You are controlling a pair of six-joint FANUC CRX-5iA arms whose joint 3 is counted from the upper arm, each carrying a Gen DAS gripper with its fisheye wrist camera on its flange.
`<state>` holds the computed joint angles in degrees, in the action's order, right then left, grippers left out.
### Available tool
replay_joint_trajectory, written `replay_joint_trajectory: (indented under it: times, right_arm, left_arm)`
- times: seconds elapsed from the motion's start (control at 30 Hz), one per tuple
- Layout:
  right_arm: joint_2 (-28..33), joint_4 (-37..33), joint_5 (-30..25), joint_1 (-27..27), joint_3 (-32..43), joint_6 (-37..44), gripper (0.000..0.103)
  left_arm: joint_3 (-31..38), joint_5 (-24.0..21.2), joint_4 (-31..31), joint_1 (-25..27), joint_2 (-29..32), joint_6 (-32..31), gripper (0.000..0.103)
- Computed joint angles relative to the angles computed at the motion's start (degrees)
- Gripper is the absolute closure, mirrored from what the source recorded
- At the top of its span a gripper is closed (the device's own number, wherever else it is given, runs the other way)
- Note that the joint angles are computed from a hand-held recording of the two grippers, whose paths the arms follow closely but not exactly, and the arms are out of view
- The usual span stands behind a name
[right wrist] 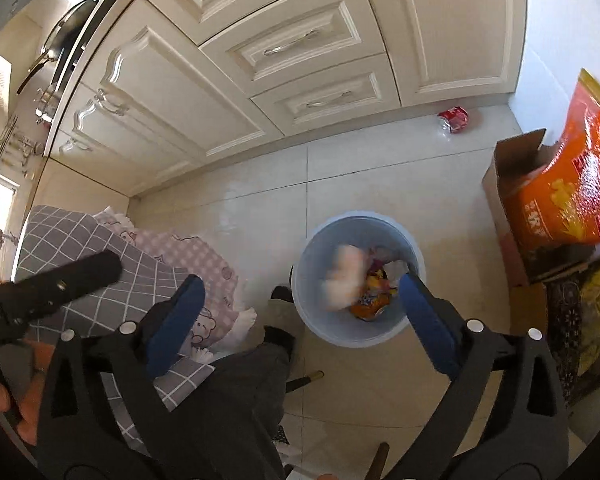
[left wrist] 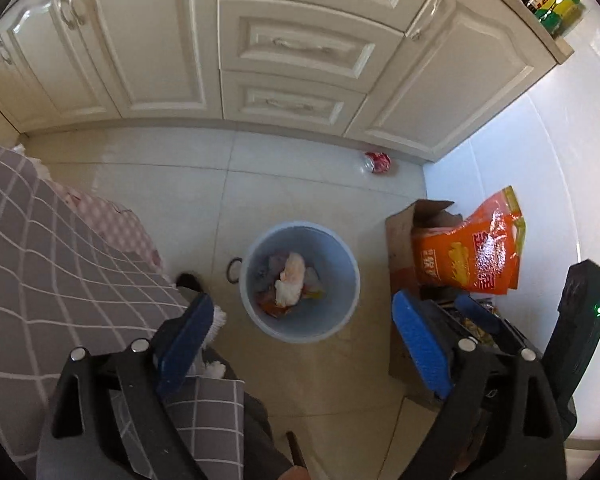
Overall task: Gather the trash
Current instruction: 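Carry both bags to the blue bin and open both tools over it, then move both open tools back over the table trash pile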
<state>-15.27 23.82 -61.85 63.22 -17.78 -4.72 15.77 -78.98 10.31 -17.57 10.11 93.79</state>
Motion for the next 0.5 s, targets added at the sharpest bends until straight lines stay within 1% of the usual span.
replay_joint_trajectory:
  times: [0.13,0.23,0.5]
  right_arm:
    - [-0.03,1.91,-1.82,0.94,0.65,-1.81,0.006]
    - [0.74,2.62,-3.71,1.69,2.33,-1.63,0.006]
    - [1.84,7.03,-7.99,5.03,6.51,-2.38,0.006]
  left_arm:
    - [0.37,0.74,-1.30,-0.24,-1.94,0.00,0.014]
    - [0.06,1.50,-1.71,-0.31,-3.89,-0.78,0.013]
    - [-1.25,2.70,-1.35,0.68,-9.42,-2.53,0.013]
